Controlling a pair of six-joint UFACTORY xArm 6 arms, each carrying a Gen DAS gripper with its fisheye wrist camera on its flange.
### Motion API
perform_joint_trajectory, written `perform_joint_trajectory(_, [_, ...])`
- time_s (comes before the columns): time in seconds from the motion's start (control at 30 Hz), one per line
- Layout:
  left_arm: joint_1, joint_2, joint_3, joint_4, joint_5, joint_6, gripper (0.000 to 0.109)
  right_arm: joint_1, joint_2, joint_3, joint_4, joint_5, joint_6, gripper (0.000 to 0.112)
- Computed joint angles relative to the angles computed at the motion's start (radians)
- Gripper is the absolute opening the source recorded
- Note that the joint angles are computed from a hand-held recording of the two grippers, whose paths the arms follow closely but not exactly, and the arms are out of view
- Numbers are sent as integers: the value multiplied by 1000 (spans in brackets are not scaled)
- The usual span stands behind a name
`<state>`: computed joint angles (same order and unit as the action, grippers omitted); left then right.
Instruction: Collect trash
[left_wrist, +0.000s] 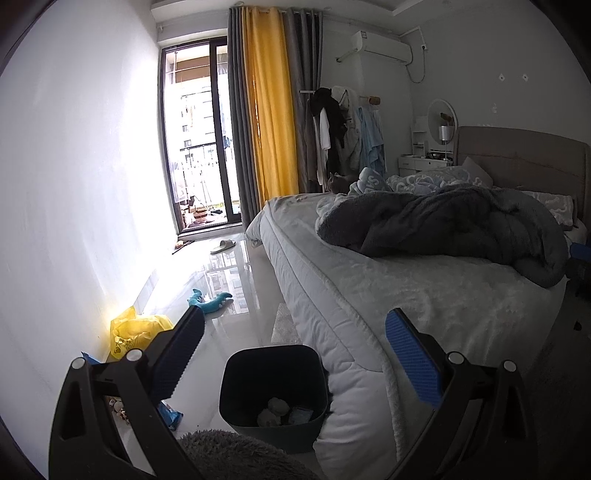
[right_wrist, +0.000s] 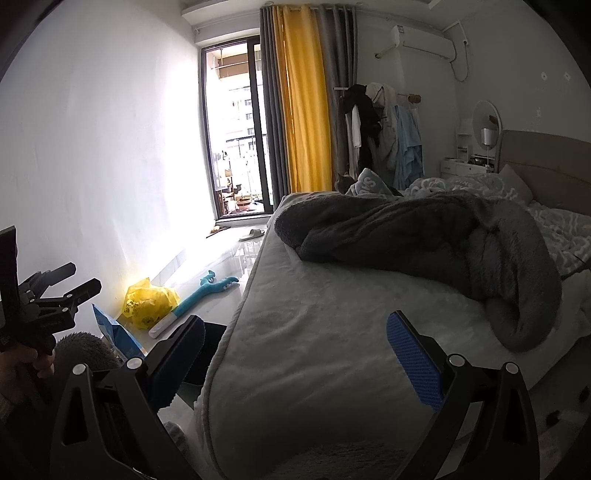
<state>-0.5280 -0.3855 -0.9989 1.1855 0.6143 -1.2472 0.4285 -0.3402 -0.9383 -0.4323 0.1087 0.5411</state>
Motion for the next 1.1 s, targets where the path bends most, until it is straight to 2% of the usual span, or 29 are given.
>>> perform_joint_trajectory(0.27, [1, 5, 0, -9, -7, -2, 100, -6, 7, -1, 123, -5, -143, 100])
perform_joint_trajectory(0.77, [2, 3, 0, -11, -8, 2, 100, -4, 4, -2, 102, 0, -124, 100])
perform_joint_trajectory(0.93, [1, 4, -1, -12, -6, 3, 100, -9, 11, -4, 187, -5, -223, 100])
perform_joint_trajectory(1.1, [1, 3, -1, -14, -6, 3, 100, -10, 12, -4, 205, -7, -242, 100])
